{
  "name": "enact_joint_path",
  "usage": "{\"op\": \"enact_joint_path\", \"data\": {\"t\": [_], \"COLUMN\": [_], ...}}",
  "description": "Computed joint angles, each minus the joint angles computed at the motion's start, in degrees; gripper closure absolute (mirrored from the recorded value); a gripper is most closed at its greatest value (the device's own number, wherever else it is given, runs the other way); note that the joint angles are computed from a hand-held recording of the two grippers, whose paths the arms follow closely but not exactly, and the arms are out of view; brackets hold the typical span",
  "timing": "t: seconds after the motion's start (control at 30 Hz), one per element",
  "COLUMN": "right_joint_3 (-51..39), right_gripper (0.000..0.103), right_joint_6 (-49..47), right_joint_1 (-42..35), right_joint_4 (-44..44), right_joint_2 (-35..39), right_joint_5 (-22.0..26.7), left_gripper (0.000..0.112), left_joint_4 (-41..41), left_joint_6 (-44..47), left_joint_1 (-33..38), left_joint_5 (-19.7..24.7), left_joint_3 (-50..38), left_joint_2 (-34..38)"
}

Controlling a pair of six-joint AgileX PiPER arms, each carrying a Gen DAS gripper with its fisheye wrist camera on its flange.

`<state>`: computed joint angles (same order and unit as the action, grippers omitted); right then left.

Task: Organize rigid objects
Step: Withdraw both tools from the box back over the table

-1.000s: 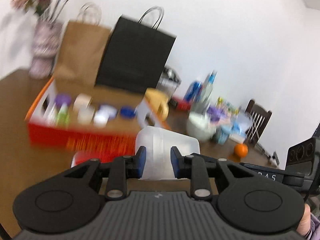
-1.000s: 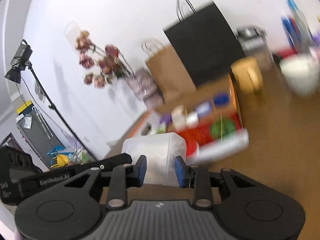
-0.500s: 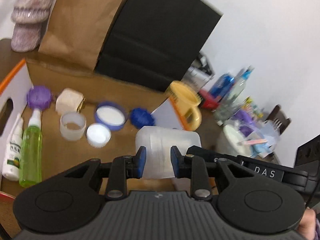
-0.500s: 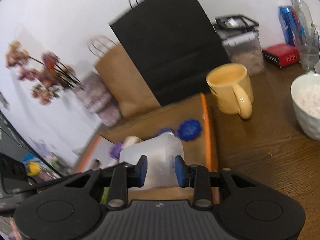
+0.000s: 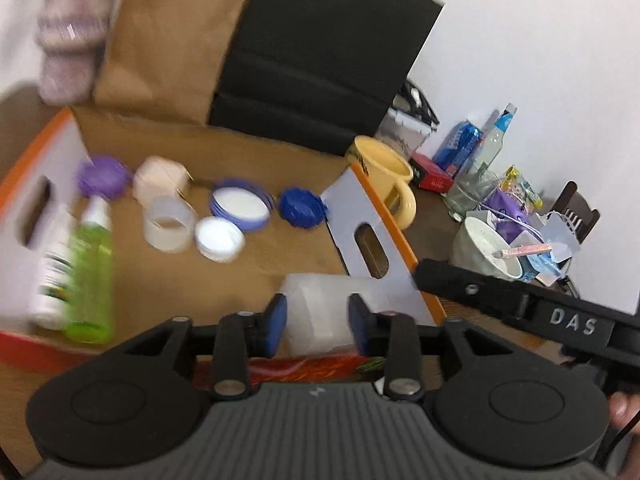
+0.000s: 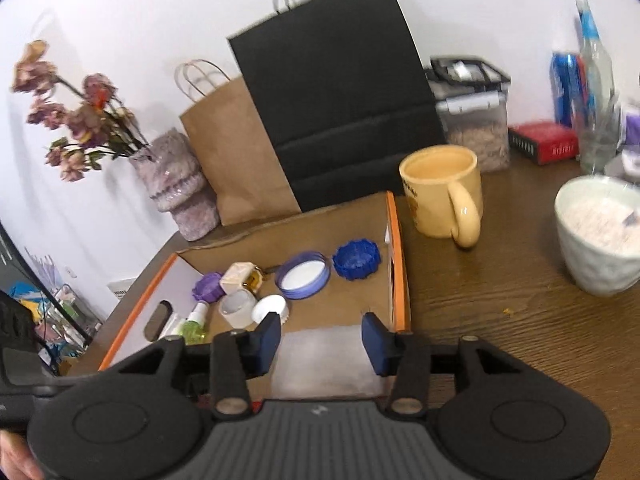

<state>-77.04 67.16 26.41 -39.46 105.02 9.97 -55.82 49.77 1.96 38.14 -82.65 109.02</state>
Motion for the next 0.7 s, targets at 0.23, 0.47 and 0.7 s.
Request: {"op": "enact_joint_path", "data": {"t": [0.23,0.47,0.7], "right_joint_3": [13.39,24.91,30.88], "right_gripper": [0.012,0.01,0.01], "right_joint_6": [31.11,40.3,47.06], "right_joint_1": [10.27,21.54,33.82], "right_joint_4": [-40.1,-46.5,-46.01], "right_joint_2": [-13.12,-21.89,-27.16], "right_joint_5": [12.4,27.95,37.88], "left_gripper": [0.028,0.017,0.015], "left_joint_4": [-19.49,-27.38,-22.67], "left_joint_6": [33.95,46.64,42.91], "left_joint_1": [1.82,17.13,31.79], "left_joint_5": [-22.7,-13.23,1.54], "left_joint_3": [27.13,39.65,44.25], "left_joint_2": [-24.27,-40.19,-50.53]}}
